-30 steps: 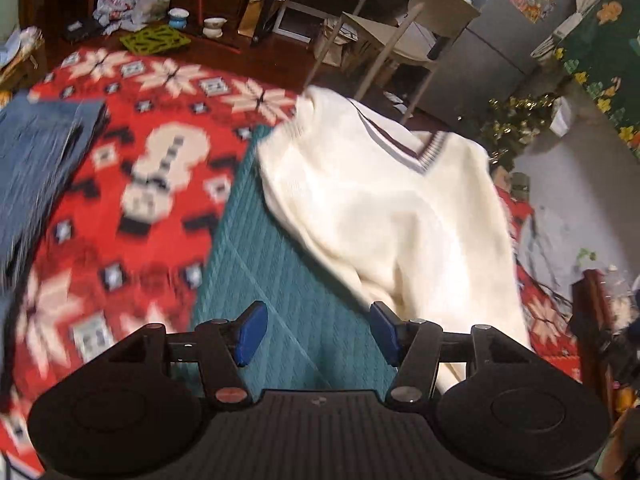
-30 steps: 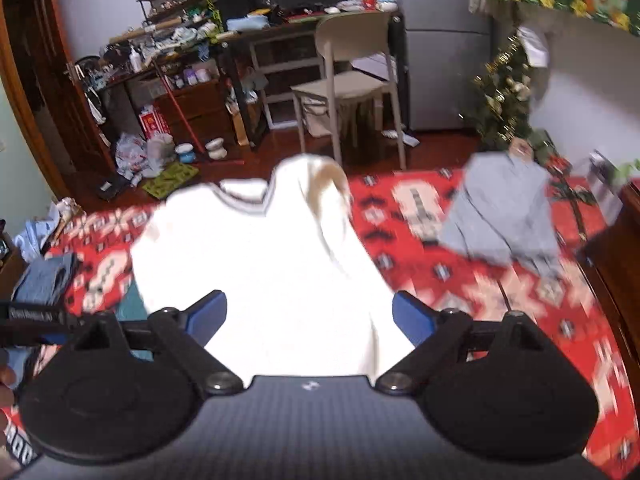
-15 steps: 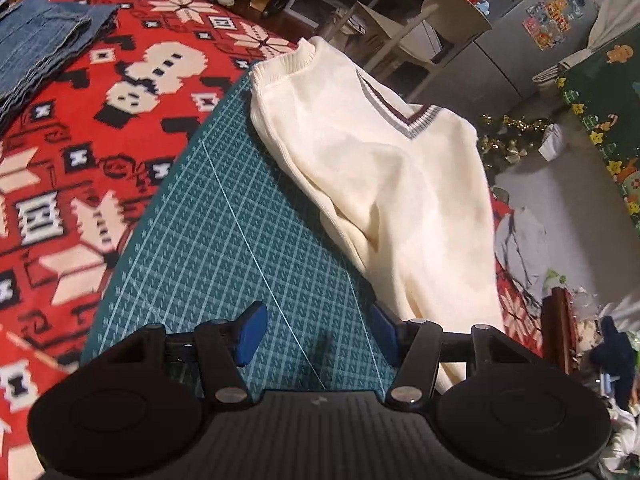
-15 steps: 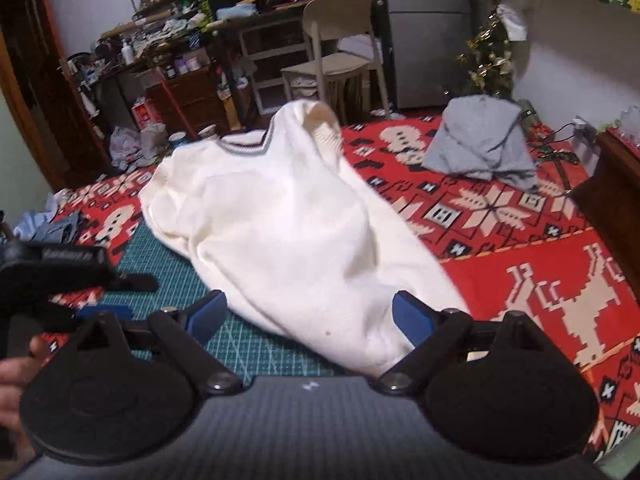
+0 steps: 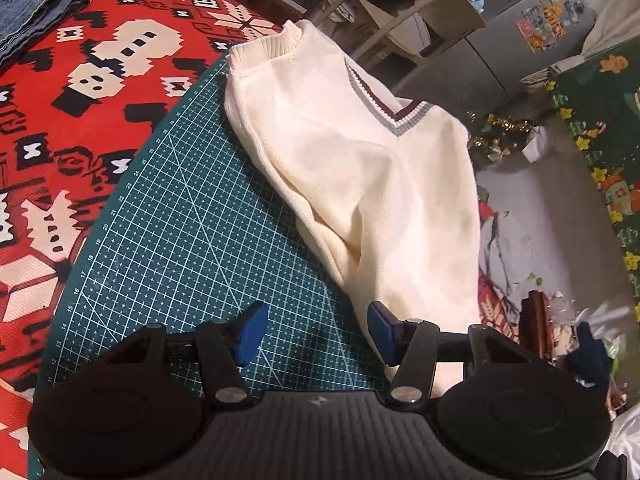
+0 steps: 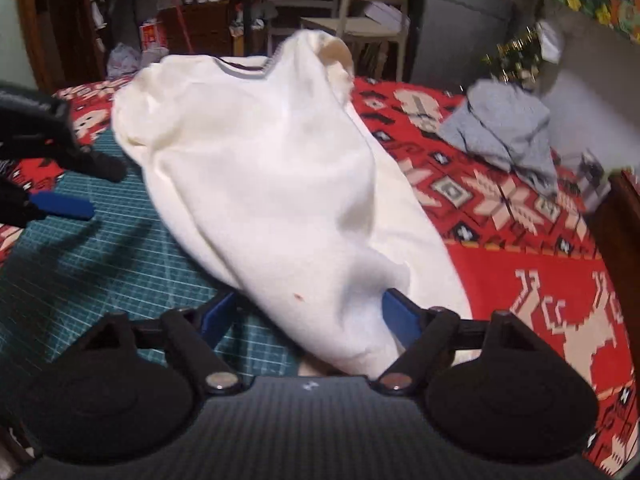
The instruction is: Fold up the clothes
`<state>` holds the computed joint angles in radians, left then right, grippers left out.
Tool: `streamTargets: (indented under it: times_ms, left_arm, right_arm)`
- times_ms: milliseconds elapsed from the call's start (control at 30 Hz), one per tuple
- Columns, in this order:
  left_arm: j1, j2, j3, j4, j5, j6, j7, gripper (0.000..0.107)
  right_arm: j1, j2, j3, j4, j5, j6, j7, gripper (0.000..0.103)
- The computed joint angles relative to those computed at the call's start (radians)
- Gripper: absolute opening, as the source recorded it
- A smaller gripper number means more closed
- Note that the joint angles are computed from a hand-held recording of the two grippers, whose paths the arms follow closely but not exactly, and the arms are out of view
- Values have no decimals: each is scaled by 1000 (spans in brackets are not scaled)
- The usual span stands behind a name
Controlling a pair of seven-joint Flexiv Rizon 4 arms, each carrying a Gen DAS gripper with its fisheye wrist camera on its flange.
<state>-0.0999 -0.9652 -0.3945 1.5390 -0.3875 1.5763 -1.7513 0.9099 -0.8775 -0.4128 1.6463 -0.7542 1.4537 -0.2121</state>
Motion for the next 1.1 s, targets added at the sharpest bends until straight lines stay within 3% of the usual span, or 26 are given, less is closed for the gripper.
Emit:
streamTargets:
  times_ms: [167,267,333,433,533,667,800,900,1000,1100]
  left_arm:
    - [43,-12,-64,10,-5,-9,25,54]
    - [44,-7,-65,16,-4,4,28,54]
    - [50,-5,-72,23,-5,19,24,54]
    - [59,0,-81,36,-1,48,10,54]
    - [62,5,-80,43,9,69,-8,53]
    - [52,13,-56,45,14,71,-42,53]
    - [45,7,-44,30,17,45,-56,53]
    - [49,1,-52,27,17,31,-53,53]
    - [56,-4,-65,27,15,21,-46,53]
    - [55,-7,-65,24,11,18,-43,53]
  right_arm:
    - [6,-11,-37,15,57,77,18,62]
    - [30,-6,-67,28,100,102,12,46]
    - [43,-3,-83,36,134,123,9,28]
    - [10,7,-46,54,231,238,30,18]
    - [-52,10,37,57,312,356,28,16]
    - [-236,-16,286,12,340,497,23,16]
    - [-340,-46,435,-24,361,466,40,17]
    - [-409,-94,538,-44,450,489,94,24]
    - [-377,-90,503,-40,545,490,75,30]
    - [-236,-58,324,-31,625,421,-1,26]
